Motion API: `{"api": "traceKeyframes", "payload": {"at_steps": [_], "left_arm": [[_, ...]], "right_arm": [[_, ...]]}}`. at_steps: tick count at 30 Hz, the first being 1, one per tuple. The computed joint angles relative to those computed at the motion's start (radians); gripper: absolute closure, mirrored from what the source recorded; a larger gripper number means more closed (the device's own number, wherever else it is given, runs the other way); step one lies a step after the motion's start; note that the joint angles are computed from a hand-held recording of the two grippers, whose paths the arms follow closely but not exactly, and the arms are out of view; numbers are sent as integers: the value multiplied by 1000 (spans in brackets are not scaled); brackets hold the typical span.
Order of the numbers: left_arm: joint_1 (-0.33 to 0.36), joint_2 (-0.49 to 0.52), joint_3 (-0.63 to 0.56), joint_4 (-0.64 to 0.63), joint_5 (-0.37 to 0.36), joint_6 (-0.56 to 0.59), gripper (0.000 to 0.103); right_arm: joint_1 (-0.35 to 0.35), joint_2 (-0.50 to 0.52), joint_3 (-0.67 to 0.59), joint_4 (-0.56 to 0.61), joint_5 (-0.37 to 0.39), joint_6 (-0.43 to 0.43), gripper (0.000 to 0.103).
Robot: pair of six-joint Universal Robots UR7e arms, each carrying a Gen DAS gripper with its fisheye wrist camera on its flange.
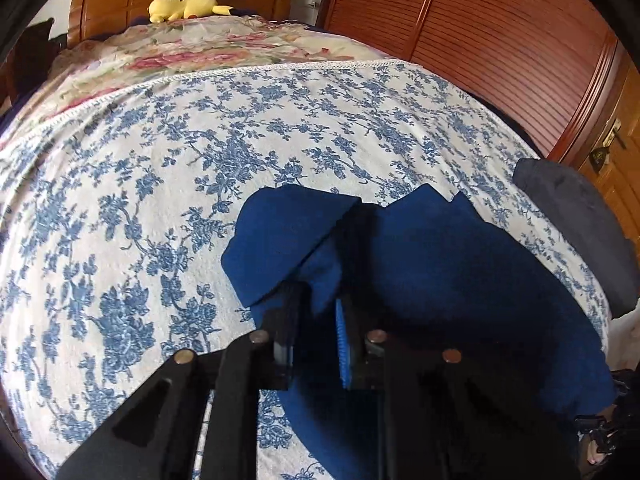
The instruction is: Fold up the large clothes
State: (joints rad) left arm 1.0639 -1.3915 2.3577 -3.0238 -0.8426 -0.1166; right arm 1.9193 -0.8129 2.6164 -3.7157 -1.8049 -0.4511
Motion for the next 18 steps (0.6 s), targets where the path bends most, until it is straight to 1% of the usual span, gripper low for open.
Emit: {"api": "traceKeyframes", "payload": {"at_steps": [2, 5, 8, 12, 14, 18], "left_arm": [[-18, -4, 3, 9, 31, -2, 97], [-51, -28, 17, 18, 74, -18, 99], [-109, -65, 34, 38, 140, -44, 100], [-183, -101, 43, 62, 207, -73, 100], [-224, -109, 46, 64, 242, -81, 100], [-278, -90, 25, 78, 275, -95, 100]], "right_arm": [[-14, -7, 9, -19, 36, -12, 85], [-58, -47, 29, -20, 122, -15, 89], [-39, -68, 30, -33, 142, -33, 90], [1, -102, 27, -44, 149, -64, 91], [3, -140, 20, -22, 156, -70, 91], [-14, -214, 23, -2, 173, -106, 91]]}}
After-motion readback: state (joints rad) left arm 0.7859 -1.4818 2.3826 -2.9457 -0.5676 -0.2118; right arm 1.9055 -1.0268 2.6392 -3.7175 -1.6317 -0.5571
